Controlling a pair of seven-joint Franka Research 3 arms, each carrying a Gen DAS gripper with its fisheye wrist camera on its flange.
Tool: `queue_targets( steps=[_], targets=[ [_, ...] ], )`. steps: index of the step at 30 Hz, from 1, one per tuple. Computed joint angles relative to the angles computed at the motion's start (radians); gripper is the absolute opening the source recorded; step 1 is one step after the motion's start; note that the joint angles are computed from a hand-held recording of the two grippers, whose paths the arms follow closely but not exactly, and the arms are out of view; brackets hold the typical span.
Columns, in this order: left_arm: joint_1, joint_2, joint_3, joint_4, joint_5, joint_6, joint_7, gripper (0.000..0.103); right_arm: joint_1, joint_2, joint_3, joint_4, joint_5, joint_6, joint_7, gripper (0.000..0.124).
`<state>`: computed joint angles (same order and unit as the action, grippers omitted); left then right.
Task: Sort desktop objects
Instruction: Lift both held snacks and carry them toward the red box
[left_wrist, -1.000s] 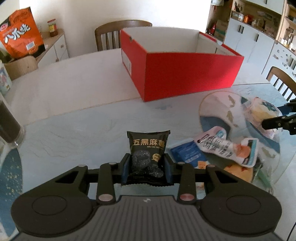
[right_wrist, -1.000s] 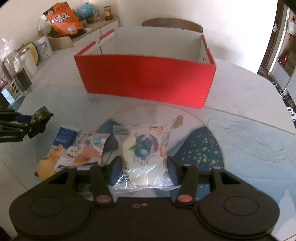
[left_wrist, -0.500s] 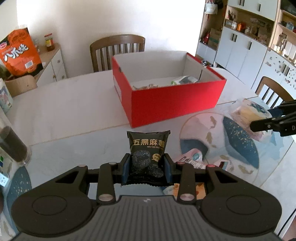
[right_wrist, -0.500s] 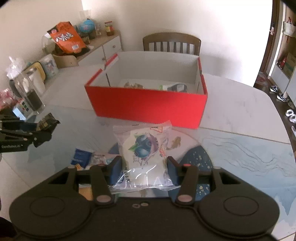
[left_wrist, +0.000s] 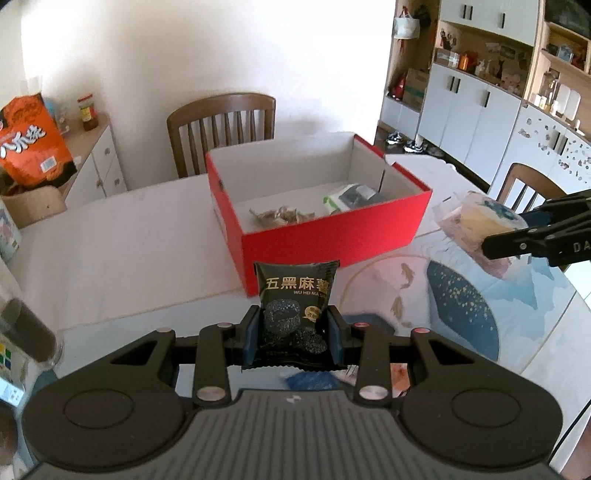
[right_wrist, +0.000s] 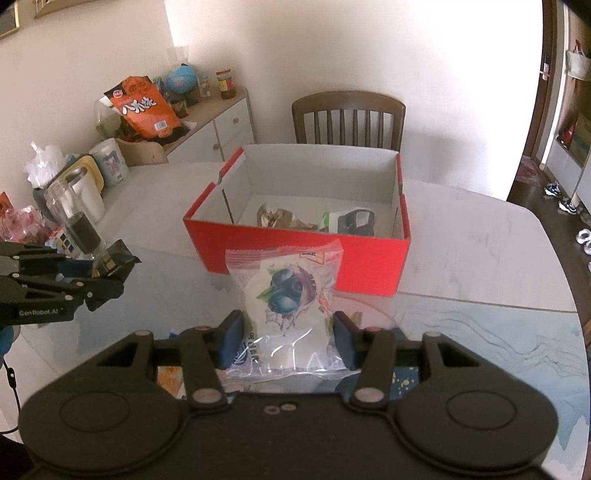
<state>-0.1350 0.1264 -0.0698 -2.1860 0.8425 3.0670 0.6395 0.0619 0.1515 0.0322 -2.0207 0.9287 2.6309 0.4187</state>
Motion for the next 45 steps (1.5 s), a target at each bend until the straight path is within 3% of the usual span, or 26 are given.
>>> queue_targets(
  steps=[17,31,45],
  targets=[
    [-0.057,0.113,0.023,0.207,0.027,-0.045,-0.021,0.035,-0.027,0.087,0.017,0.146,0.006,-0.022,-0.015,0.051],
    [-0.078,0.264,0.029,0.397,-0.104,-0.084,0.127,0.035,-0.060,0.225,0.050,0.328,-0.048,-0.068,0.021,0.051],
    [-0.087,0.438,0.023,0.612,-0.274,-0.184,0.298,0.035,-0.071,0.411,0.086,0.559,-0.158,-0.097,0.133,0.051]
  ],
)
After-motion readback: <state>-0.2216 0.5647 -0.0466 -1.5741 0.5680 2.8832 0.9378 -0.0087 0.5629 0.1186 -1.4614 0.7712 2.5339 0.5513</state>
